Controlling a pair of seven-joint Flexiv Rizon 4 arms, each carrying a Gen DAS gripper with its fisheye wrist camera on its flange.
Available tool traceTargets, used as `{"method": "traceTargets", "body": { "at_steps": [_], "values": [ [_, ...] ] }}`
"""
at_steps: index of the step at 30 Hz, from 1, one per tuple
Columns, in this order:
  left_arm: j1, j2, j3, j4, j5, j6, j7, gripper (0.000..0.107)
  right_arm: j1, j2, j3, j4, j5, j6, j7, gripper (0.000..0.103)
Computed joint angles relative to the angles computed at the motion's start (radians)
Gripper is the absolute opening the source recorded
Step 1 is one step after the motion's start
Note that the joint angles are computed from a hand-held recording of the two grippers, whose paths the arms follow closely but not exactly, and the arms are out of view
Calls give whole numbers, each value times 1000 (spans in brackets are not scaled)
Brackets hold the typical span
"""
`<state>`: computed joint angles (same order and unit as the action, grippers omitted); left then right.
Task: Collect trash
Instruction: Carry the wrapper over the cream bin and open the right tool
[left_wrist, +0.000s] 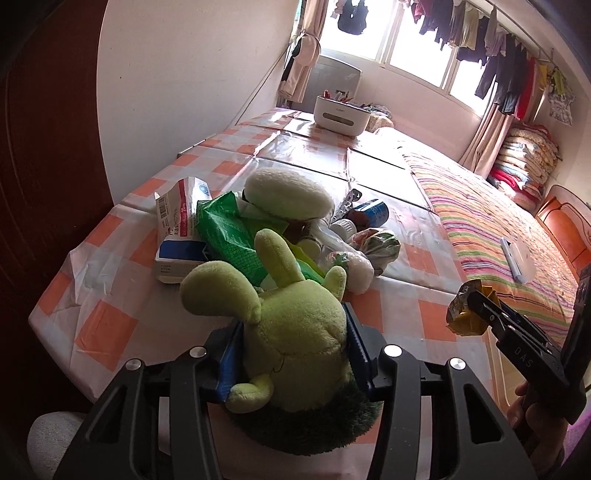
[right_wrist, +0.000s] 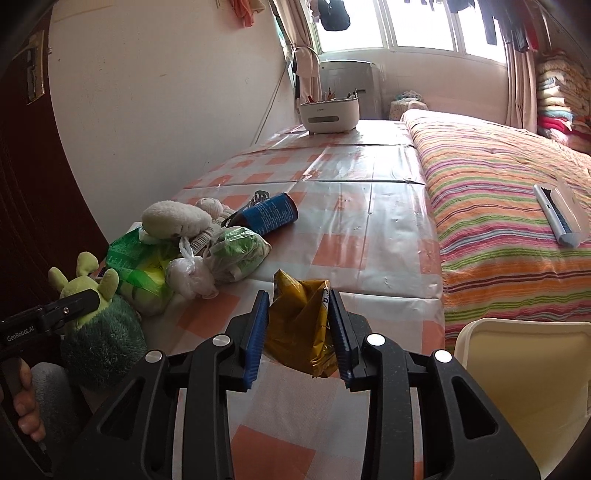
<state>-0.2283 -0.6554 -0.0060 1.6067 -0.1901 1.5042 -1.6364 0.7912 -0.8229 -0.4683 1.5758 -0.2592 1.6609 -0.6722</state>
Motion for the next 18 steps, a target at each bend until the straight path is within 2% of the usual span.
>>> {"method": "traceTargets", "body": {
  "at_steps": [11,18],
  "values": [
    [25,-13,-109,-12,-7,26,113,47,156,0,-206,127,122,67,18,32],
    [49,-58,-212,-60,-18,52,236,48,260,-8,-324,209,238,92,-16,33]
  ]
}}
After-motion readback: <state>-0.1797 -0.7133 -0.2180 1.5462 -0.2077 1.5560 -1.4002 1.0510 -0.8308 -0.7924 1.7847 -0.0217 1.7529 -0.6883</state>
